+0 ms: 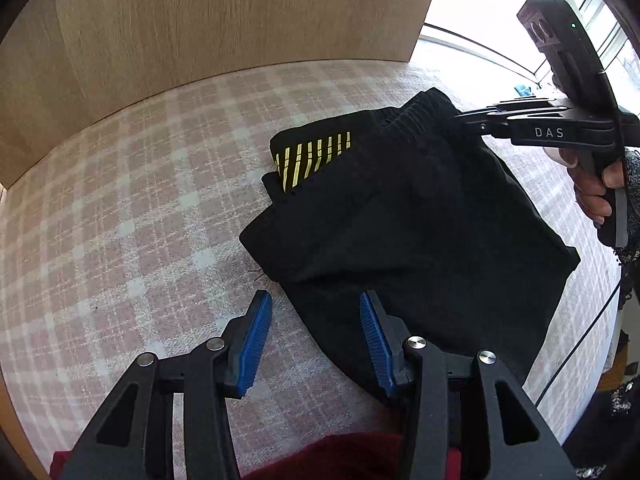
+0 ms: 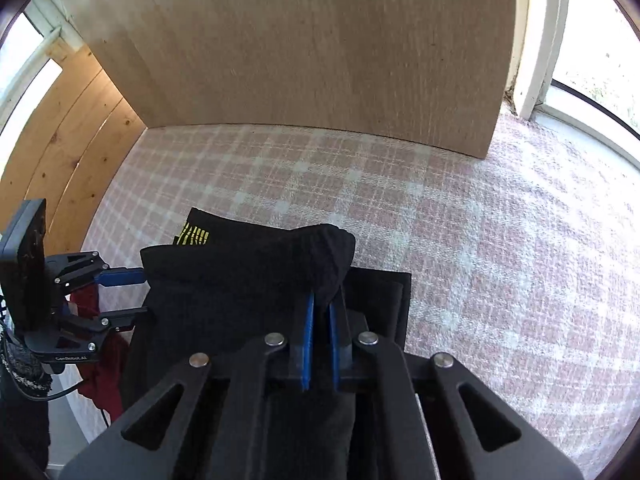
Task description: Fold clothes
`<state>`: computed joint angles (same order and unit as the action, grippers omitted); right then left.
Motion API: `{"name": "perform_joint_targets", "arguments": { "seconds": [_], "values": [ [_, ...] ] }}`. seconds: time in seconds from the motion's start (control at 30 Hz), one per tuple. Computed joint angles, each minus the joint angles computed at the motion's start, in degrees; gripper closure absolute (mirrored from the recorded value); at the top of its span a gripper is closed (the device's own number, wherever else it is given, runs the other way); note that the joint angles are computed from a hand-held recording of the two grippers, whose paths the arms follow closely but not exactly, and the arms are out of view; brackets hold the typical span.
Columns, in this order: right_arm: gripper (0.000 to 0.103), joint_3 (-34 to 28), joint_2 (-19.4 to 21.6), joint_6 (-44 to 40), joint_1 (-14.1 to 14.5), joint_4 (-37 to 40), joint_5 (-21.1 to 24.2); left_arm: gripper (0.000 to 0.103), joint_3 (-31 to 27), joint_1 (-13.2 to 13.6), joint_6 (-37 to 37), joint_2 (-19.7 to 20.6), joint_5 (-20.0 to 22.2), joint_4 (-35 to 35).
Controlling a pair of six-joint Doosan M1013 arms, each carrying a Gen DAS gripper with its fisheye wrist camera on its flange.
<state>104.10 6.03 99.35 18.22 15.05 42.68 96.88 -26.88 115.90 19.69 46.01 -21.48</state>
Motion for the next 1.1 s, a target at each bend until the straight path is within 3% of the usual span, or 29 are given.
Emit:
{"name": "perform_joint_targets", "arguments": {
  "seconds": [0.1, 0.2, 0.3, 0.4, 0.43, 0.63, 0.83, 0.93, 1.03, 1.1],
  "values": [
    [0.096, 1.13, -0.92, 3.67, -1.49, -0.86, -0.88, 0.059, 0.11, 0.06, 1.53, -0.84, -0.74, -1.42],
    [0.091, 0.54, 0.84, 2.83, -1.9, -0.77, 1.49, 0.058, -0.62, -0.32, 1.39, -0.37, 0.06, -0.76],
    [0.076, 0.34, 0.5, 4.69, -0.5, -5.49, 2.39, 0.058, -1.63, -1.05, -0.93, 0.77, 1.46, 1.31],
    [0.053, 1.76, -1.74, 4.69, -0.1, -6.33, 2.33, 0.058, -1.35, -1.29, -1.34, 0.78, 1.97, 1.5],
    [0.051, 2.43, -2.41, 5.16, -0.04, -7.31, 2.53, 0.056, -1.13, -1.31, -1.48, 0.68, 2.0, 1.48],
    [0.051, 5.51, -3.95, 6.66, -0.53, -8.3, 3.06, 0.051, -1.1, -1.35, -4.68, 0.87, 0.25, 0.46],
    [0.051, 5.51, -5.57, 7.82, 1.62, -11.29, -2.75, 0.051, -1.95, -2.38, -5.49, 0.58, -3.34, 3.14],
    [0.051, 3.16, -4.14, 4.47, 2.24, -10.68, -1.05, 0.052, -3.24, -2.4, -4.29, 1.45, -3.33, 4.19],
    [0.051, 1.12, -2.1, 9.64, 4.17, -20.04, 1.36, 0.053, -5.01, -2.41, -5.34, 3.03, -2.79, 5.54],
    [0.051, 0.5, -1.07, 10.16, 4.04, -20.89, 2.09, 0.054, -5.72, -2.44, -5.1, 3.83, -2.89, 5.22]
  ]
}}
